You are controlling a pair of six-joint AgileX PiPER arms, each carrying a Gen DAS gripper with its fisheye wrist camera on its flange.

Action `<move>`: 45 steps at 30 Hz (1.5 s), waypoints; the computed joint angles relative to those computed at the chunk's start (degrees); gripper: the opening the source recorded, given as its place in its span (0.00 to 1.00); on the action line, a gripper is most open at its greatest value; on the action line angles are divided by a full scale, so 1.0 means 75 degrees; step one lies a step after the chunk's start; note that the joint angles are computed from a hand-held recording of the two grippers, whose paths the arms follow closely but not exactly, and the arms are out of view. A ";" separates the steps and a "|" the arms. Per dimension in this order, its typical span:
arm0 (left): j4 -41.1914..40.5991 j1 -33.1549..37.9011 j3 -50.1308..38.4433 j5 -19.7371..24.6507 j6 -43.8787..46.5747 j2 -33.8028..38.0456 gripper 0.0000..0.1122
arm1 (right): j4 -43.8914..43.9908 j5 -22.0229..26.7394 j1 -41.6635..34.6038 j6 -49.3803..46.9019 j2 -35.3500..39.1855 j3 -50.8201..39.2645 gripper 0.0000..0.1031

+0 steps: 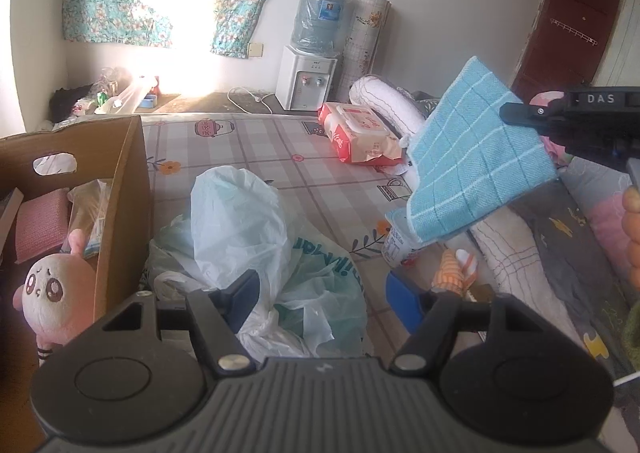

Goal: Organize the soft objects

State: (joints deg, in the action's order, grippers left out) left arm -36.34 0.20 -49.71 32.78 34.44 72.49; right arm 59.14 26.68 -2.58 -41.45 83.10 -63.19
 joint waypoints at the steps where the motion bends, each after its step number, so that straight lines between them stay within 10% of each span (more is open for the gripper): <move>1: -0.0070 0.0053 0.0066 0.0055 0.0120 -0.0099 0.63 | 0.0608 0.0448 -0.0236 -0.0293 -0.0251 0.0274 0.05; 5: -0.0202 -0.0089 0.0259 0.0053 0.0371 -0.0172 0.63 | 0.2171 0.1908 -0.1172 -0.0914 -0.1071 0.1759 0.05; 16: 0.1250 -0.2014 0.1015 -0.1073 -0.1004 0.0471 0.47 | 0.1590 0.0199 -0.0798 -0.1054 -0.1632 0.4310 0.06; 22: 0.1870 -0.2778 0.0923 -0.1443 -0.1869 0.1102 0.38 | 0.0200 -0.0570 0.0147 0.0019 -0.1622 0.3909 0.07; 33: 0.1232 -0.2950 0.0444 -0.1177 -0.1403 0.2192 0.35 | 0.2371 0.1018 -0.0181 -0.1663 -0.0298 0.3264 0.09; 45: 0.0804 -0.1677 0.0558 0.0132 -0.0558 0.1123 0.35 | 0.2658 0.1817 -0.0095 -0.1596 0.1503 0.2454 0.31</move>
